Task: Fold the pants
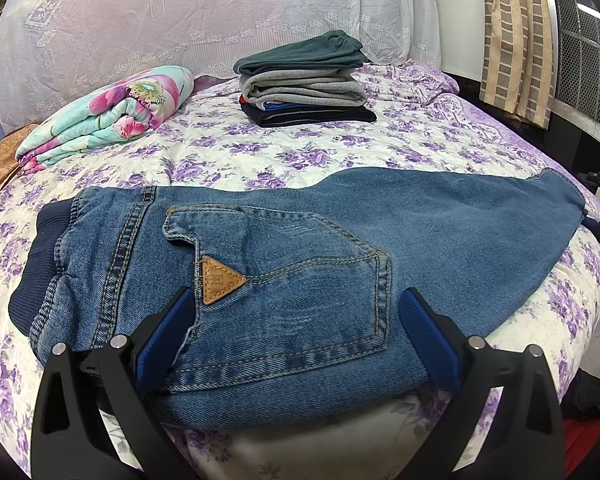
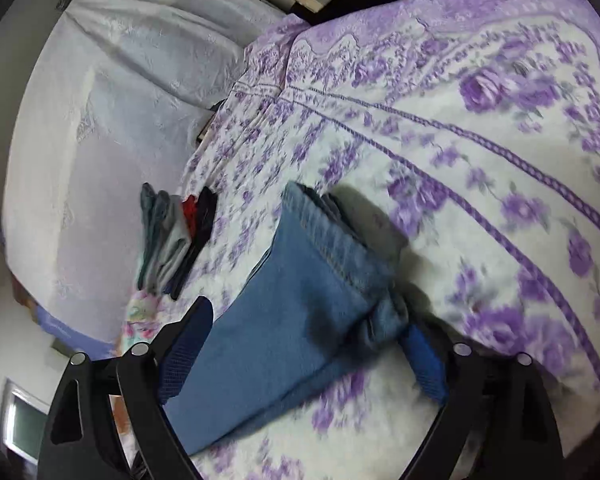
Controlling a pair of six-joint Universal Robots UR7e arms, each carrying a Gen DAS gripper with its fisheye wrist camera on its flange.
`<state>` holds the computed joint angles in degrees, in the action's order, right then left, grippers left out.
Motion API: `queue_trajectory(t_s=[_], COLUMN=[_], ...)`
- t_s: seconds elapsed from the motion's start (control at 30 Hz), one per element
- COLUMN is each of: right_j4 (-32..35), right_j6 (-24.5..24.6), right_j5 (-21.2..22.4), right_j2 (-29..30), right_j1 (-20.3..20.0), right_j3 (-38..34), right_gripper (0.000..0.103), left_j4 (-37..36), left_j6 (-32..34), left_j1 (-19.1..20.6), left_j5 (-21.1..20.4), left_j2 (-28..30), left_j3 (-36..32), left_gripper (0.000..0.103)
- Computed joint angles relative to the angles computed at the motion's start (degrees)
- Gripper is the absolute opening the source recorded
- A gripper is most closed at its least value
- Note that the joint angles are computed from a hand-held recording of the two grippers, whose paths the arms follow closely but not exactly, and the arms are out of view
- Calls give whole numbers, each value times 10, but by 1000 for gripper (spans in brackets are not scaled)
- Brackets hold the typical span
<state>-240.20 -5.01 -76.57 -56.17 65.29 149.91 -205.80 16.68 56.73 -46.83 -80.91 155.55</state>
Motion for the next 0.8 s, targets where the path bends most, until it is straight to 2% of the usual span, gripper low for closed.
queue_trajectory(t_s=[0.03,0.07,0.1,0.17,0.2,0.27,0.33,0.47,0.57,0.73,0.8], right_j4=[-26,-56,-87,-108,-145,-175,-189,-223,-249,-280,-272], right_j6=[-5,-12,-24,-28,-39,-56,-54,-43,-85,-206,-238], right_j5=[-29,-57,-62,-27,-14,-29,-47,-57,-113,-249,-271], right_j2=[18,39,64,90,110,126,134,143,159,204,212], right_j1=[15,28,30,6,-2,7,19,42,104,251,292], right_j3=[-7,-15,-19,-22,-23,-27,-33,-32,-44,-98,-117], right_gripper=[75,56,30,21,21,20,19,15,15,15,15], left_j4=[-1,0,0,0,-1,0,0,0,0,0,-2], left_j6=[1,1,0,1,0,0,1,1,1,1,-1], left_j1=[1,1,0,1,0,1,1,1,1,2,1], left_j5=[-1,0,0,-1,0,0,-1,-1,-2,-3,-4], left_j2=[0,0,0,0,0,0,0,0,0,-1,-1], left_j3=[-1,0,0,0,0,0,-1,0,0,0,0], left_gripper=[98,98,98,98,98,98,98,98,98,98,98])
